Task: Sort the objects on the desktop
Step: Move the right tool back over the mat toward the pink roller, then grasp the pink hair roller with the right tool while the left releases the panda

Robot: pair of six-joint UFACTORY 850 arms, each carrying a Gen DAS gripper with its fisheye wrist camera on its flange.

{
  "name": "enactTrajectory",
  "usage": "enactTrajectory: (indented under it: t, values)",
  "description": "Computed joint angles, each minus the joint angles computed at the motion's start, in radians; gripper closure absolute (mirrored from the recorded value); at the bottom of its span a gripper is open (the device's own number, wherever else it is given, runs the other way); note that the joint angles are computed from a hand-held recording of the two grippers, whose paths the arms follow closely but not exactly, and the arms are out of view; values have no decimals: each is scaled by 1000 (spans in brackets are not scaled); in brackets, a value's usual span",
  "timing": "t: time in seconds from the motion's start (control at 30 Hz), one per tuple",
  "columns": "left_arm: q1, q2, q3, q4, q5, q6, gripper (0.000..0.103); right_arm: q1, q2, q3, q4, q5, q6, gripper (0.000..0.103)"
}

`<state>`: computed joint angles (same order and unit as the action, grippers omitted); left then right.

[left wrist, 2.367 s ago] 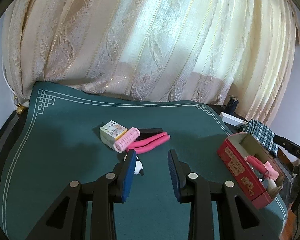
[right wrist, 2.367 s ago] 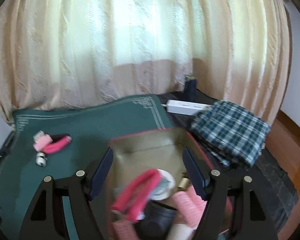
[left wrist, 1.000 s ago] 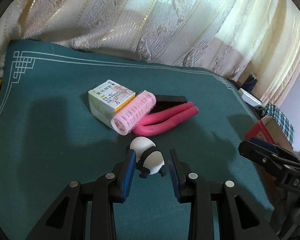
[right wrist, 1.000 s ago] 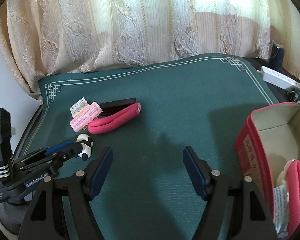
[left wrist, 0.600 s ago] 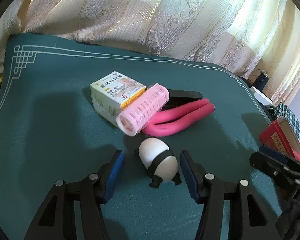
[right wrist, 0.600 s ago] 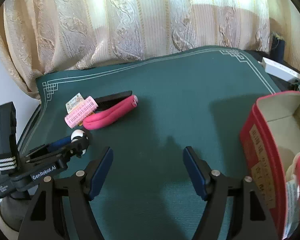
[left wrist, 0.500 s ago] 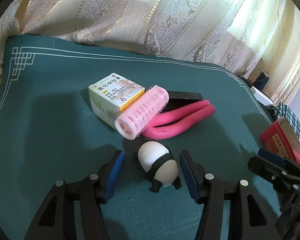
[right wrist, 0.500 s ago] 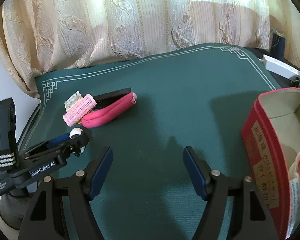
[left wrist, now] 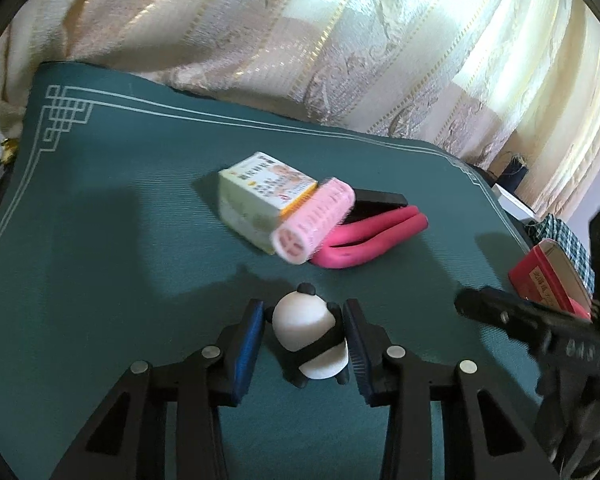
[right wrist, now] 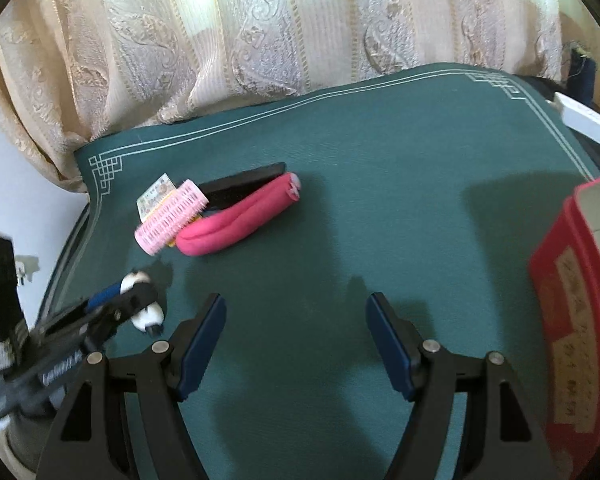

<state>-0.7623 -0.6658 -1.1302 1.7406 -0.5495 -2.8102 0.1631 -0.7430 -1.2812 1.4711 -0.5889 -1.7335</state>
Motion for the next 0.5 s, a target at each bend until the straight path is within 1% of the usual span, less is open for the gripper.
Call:
enactTrajectory:
  t: [0.13,0.27,0.33,0.43,0.5]
  values:
    - [-7,35,53,28,-22,-64,61,22,0,-17,-8,-47,19,27]
    - [-14,63,101,63,-42,-130,61,59,-17,-57,-40,-114,78,27]
    - [-17,72,118,91,-49,-170,61,78,-22,-74,-41,-122,78,27]
    - [-18,78,133,117,-55,-208,61,110,-35,-107,-30,-100,78,27]
    - [-14,81,140,142,-53,-238,61,120,-65,-157,-55,-102,136,27]
